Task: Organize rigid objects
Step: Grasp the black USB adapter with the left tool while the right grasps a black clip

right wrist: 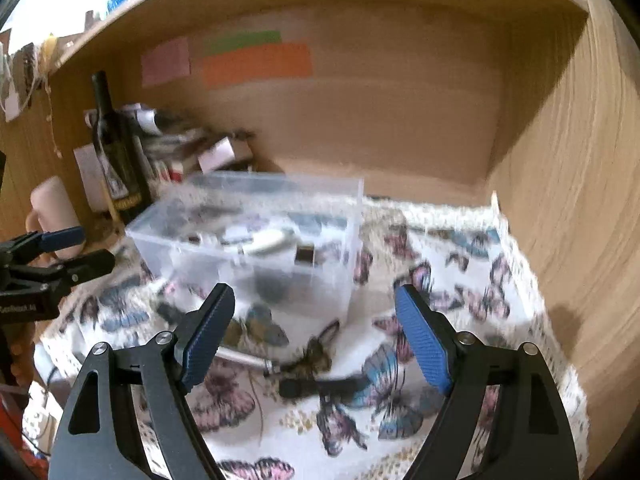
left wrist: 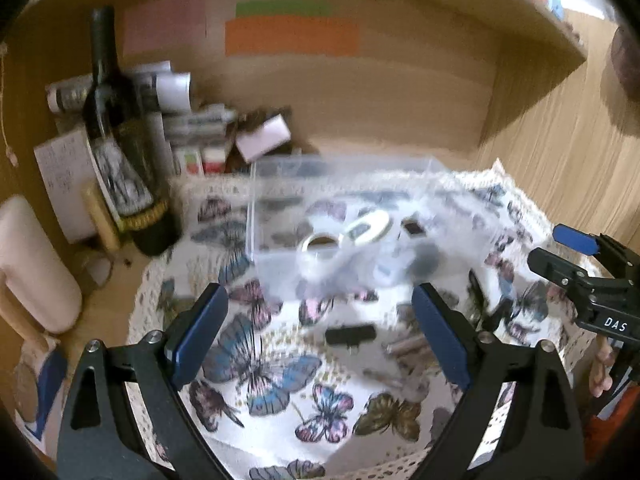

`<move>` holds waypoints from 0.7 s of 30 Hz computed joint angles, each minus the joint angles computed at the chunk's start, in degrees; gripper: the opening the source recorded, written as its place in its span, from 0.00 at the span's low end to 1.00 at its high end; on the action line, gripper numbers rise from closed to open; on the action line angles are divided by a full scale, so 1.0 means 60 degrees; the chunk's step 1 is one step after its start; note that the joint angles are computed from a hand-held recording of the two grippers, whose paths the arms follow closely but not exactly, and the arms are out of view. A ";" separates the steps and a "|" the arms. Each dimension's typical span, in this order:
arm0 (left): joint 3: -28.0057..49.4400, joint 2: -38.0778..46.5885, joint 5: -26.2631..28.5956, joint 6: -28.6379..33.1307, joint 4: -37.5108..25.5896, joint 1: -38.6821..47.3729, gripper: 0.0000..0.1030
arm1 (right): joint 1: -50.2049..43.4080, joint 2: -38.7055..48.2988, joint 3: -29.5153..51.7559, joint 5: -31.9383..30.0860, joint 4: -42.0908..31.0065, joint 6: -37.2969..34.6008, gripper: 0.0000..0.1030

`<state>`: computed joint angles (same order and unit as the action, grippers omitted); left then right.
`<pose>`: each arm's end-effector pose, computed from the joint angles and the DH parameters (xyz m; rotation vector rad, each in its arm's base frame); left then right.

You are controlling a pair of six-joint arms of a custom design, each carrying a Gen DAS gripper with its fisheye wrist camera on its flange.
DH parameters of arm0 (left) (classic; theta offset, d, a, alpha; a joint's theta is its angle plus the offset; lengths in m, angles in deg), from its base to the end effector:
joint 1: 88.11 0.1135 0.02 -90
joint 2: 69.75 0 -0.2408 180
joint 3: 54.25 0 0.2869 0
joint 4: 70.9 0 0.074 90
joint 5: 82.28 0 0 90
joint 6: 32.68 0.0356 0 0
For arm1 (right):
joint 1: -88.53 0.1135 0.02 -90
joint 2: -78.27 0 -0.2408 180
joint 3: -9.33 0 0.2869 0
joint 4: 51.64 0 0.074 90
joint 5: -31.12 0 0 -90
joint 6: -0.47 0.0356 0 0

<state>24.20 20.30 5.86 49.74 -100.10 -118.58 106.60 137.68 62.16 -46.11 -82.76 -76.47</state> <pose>0.3317 -0.1938 0.2250 0.4399 2.2593 -0.3082 0.2577 0.0758 0.2214 0.0247 2.2102 0.0528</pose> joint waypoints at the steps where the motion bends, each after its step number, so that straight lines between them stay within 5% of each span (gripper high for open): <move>1: 0.0017 0.0138 0.0009 -0.0014 -0.0076 0.0009 0.91 | -0.0061 0.0046 -0.0105 -0.0113 -0.0076 0.0115 0.78; 11: 0.0738 0.1592 0.0080 -0.0167 -0.0959 0.0064 0.91 | -0.0456 0.0989 -0.0541 -0.1031 -0.0293 0.0513 0.78; 21: 0.1871 0.2779 0.0003 -0.0078 -0.1538 -0.0296 0.80 | -0.0758 0.1837 -0.0442 -0.1795 0.0062 0.0483 0.78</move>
<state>35.43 36.97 5.87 49.27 -109.33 -120.35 102.06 148.70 59.51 -56.88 -82.39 -73.57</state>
